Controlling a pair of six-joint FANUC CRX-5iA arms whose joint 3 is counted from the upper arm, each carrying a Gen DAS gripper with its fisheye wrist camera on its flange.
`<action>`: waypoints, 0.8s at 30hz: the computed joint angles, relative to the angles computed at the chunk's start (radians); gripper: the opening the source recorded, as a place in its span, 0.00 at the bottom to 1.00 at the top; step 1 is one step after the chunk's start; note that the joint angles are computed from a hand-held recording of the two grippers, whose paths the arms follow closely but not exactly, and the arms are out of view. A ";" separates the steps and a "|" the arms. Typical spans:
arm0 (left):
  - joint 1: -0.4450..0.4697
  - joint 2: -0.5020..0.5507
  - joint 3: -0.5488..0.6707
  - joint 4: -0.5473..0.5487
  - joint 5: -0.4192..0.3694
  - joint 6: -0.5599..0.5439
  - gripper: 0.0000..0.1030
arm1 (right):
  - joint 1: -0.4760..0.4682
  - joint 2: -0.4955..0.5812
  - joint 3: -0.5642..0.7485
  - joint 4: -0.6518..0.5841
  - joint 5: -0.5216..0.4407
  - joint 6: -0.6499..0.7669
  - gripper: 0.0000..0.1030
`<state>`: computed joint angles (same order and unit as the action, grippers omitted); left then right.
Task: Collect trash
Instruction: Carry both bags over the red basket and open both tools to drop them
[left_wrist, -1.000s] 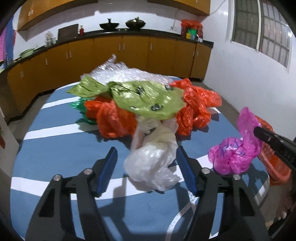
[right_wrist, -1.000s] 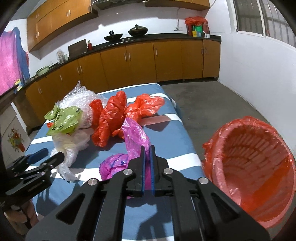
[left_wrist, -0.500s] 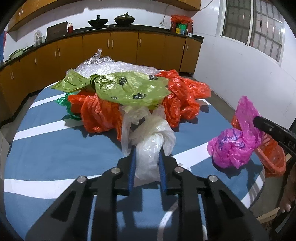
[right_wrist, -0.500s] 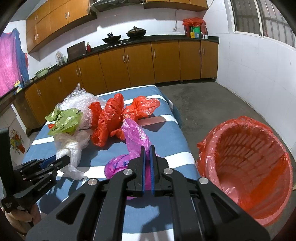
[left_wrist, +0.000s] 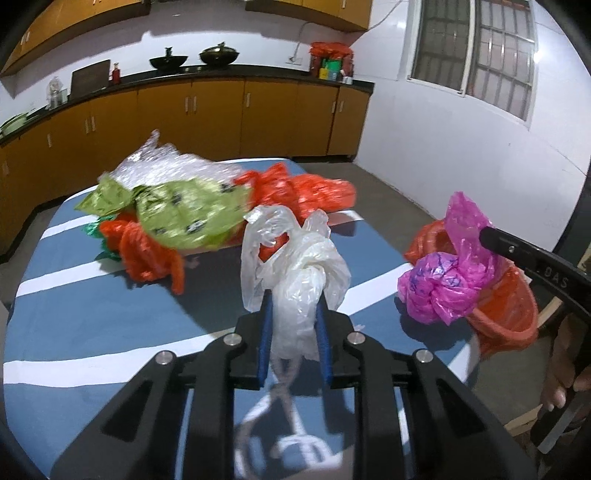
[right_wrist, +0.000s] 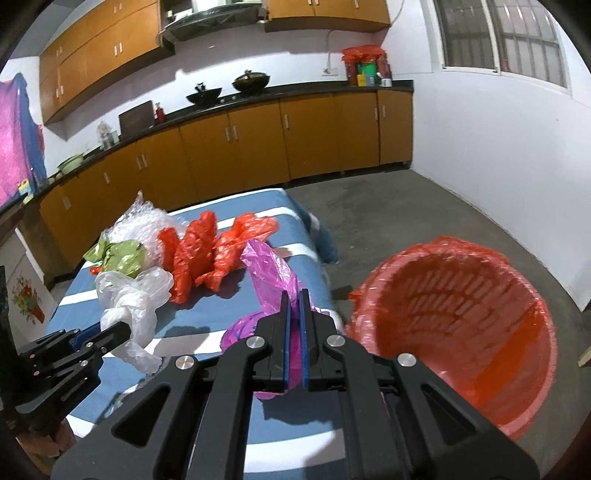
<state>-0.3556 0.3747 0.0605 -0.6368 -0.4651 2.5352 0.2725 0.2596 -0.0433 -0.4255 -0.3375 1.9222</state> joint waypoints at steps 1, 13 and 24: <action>-0.003 0.002 0.005 0.006 0.004 -0.009 0.21 | -0.006 -0.004 -0.004 0.006 0.005 -0.006 0.05; -0.027 0.087 0.110 0.178 0.092 -0.224 0.21 | -0.073 -0.041 -0.095 0.256 0.143 -0.284 0.05; -0.048 0.266 0.272 0.576 0.164 -0.654 0.21 | -0.163 -0.020 -0.162 0.587 0.249 -0.671 0.05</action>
